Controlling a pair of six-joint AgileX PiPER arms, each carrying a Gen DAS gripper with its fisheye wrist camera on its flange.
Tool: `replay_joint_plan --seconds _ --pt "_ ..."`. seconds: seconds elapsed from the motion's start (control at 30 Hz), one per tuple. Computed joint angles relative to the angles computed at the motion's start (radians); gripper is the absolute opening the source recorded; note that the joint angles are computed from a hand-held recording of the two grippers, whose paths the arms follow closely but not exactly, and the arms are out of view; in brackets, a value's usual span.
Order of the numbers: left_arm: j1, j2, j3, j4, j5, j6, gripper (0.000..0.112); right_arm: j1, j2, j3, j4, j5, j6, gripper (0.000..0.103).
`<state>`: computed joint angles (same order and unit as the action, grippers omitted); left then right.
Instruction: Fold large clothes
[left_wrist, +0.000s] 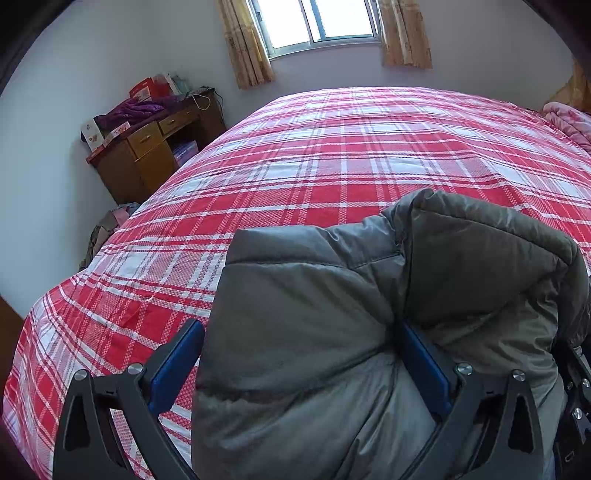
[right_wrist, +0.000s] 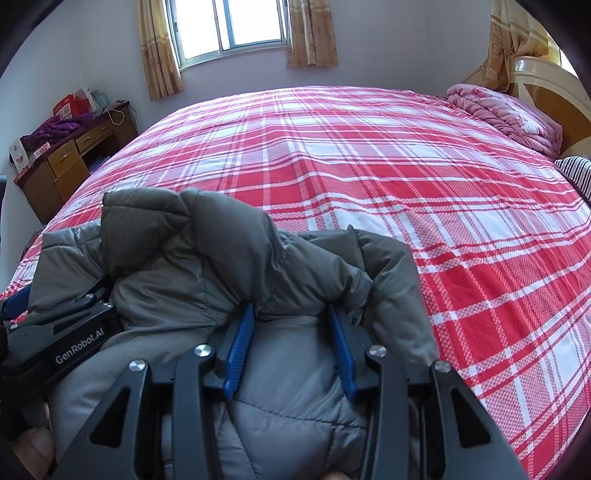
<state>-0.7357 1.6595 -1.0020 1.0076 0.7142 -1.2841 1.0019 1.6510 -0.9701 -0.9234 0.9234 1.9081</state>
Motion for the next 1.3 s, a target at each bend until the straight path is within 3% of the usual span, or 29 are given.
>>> replay_joint_plan --seconds 0.87,0.97,1.03,1.1,1.2,1.3 --pt "-0.003 0.006 -0.004 -0.001 0.009 0.007 0.102 -0.012 0.013 -0.007 0.002 -0.013 -0.005 0.044" --pt "0.018 -0.019 -0.026 -0.098 0.008 0.135 0.102 -0.015 0.014 -0.010 0.006 -0.012 -0.013 0.044" --pt "0.045 -0.102 -0.009 -0.225 0.000 0.276 0.102 -0.021 0.011 -0.021 0.028 -0.011 -0.056 0.045" --pt "0.056 -0.206 0.042 -0.279 -0.014 0.318 0.102 -0.014 -0.014 -0.026 0.056 0.003 -0.107 0.053" --pt "0.065 -0.369 0.161 -0.344 -0.065 0.356 0.102 0.089 -0.089 -0.008 0.021 0.100 -0.013 0.090" --pt "0.025 -0.403 0.250 -0.261 -0.057 0.238 0.102 0.225 -0.098 0.002 -0.018 0.234 0.093 0.092"
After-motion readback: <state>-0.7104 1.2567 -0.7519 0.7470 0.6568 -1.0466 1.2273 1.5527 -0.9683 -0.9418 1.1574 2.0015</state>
